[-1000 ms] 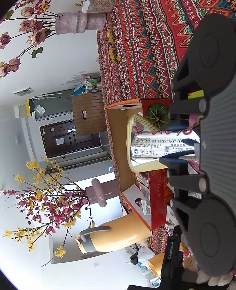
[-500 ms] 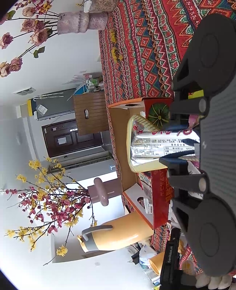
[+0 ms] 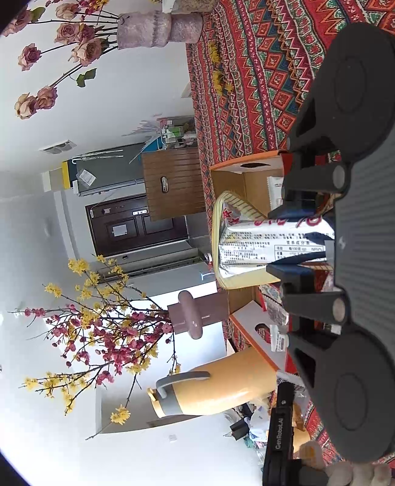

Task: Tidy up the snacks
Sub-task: 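Grasp a cookie packet with the left gripper while the right gripper carries the foil bag over the box, then lower both held packets into the box and open both grippers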

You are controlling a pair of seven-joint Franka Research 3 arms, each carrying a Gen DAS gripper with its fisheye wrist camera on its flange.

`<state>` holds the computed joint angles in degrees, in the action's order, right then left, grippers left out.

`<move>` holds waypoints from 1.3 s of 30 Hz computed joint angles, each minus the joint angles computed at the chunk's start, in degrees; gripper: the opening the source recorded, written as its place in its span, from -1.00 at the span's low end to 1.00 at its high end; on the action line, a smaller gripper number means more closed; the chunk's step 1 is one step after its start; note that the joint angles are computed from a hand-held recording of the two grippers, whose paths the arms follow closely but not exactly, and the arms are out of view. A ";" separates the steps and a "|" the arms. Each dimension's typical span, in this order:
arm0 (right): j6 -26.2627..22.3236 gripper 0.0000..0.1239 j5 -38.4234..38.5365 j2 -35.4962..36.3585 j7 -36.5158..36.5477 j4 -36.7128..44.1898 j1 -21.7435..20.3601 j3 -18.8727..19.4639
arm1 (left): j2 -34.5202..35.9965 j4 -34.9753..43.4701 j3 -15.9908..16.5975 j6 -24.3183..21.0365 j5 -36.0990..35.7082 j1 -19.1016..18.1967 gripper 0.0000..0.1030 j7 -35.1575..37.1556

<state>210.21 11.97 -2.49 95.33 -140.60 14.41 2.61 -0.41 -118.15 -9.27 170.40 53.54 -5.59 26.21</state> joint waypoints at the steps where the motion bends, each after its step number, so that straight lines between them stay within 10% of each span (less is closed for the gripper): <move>1: 0.02 -0.54 0.12 0.44 -0.22 0.81 -0.02 0.03 | 0.30 0.79 0.01 0.21 1.02 0.02 -0.16 -0.66; 17: -6.41 -0.54 6.06 10.70 -8.13 20.02 -0.36 0.02 | 8.12 14.92 2.24 -2.06 6.65 -3.66 -0.16 -4.49; 29: -15.98 -0.54 24.85 20.49 -22.28 34.22 12.85 -12.44 | 17.68 24.99 7.31 -5.63 7.00 -8.41 -0.16 -6.59; 39: -15.55 -0.54 24.37 23.87 -18.51 35.22 12.92 -13.58 | 21.94 26.71 10.37 -6.33 12.48 -10.68 -0.16 -12.70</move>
